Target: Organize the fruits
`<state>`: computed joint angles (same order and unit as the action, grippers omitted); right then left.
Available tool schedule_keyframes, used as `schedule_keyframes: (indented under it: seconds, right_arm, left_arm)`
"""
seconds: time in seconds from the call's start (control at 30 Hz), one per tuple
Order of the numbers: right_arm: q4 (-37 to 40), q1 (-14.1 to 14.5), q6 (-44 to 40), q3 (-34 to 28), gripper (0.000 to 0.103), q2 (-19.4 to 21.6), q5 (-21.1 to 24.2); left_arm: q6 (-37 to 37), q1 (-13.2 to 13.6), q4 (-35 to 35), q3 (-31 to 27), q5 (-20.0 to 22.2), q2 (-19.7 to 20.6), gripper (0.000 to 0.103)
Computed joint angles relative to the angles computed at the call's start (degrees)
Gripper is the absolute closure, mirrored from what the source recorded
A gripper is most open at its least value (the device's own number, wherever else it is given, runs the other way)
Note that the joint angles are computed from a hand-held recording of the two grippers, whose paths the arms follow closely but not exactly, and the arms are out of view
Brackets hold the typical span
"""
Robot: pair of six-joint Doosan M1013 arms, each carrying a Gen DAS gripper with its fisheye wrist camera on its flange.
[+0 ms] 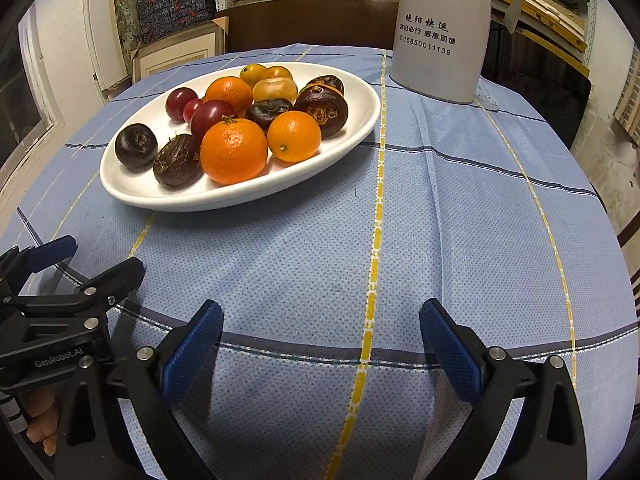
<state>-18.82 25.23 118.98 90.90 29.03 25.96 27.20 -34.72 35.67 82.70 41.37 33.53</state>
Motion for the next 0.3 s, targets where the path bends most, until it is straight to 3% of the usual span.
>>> schedule_keyframes:
  seconds: [0.3]
  right_arm:
    - [-0.06,0.01,0.06,-0.01,0.003,0.02,0.0]
  left_arm:
    - [0.24,0.08,-0.07,-0.04,0.28,0.05,0.004]
